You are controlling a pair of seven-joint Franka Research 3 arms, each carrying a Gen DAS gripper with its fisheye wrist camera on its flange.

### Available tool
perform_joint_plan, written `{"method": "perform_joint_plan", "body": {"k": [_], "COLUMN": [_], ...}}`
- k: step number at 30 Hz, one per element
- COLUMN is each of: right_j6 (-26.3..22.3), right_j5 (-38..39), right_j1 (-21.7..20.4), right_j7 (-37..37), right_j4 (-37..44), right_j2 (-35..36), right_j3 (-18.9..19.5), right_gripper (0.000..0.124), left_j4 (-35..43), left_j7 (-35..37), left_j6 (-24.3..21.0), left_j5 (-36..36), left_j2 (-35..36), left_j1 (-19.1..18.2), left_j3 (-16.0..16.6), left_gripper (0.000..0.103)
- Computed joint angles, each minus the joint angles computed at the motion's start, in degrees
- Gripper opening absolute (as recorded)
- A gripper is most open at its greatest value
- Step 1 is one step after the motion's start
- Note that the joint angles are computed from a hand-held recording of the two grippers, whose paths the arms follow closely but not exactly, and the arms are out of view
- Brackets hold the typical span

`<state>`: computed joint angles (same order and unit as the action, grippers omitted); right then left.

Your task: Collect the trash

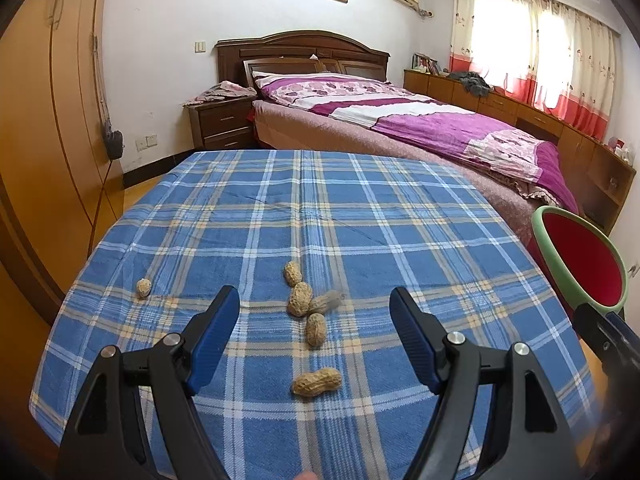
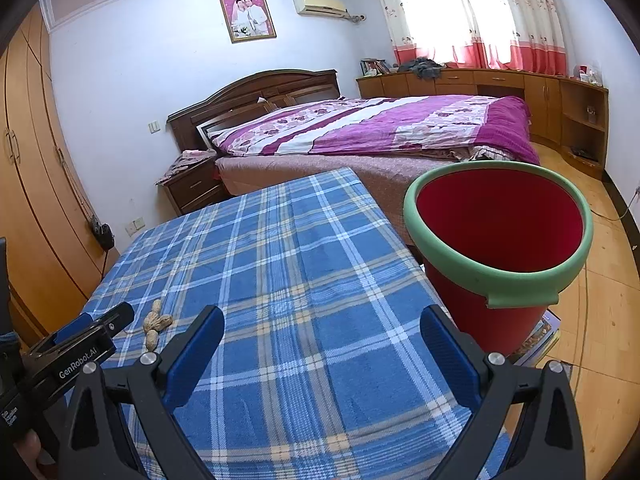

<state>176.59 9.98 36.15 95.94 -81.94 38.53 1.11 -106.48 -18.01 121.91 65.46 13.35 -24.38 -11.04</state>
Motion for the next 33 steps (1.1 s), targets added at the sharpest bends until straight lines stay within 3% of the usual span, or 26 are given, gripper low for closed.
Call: {"method": "perform_joint_plan", "body": {"k": [33], "right_j6": [-0.19], "right_j5": [-0.08], "right_j1": [0.17], "right_j7": [0.15], "right_j4": [0.33], "right_j2": [0.23], "right_j3": [-0.16], "right_gripper": [0.1], "left_j4": [-0.22], "left_j7": [-1.25], "left_j6": [0.06], "left_j5": [0.44], "left_j2": [-0.27], "left_j1": [0.12], "left_j3": [-0.01], "left_gripper": [0.077]}}
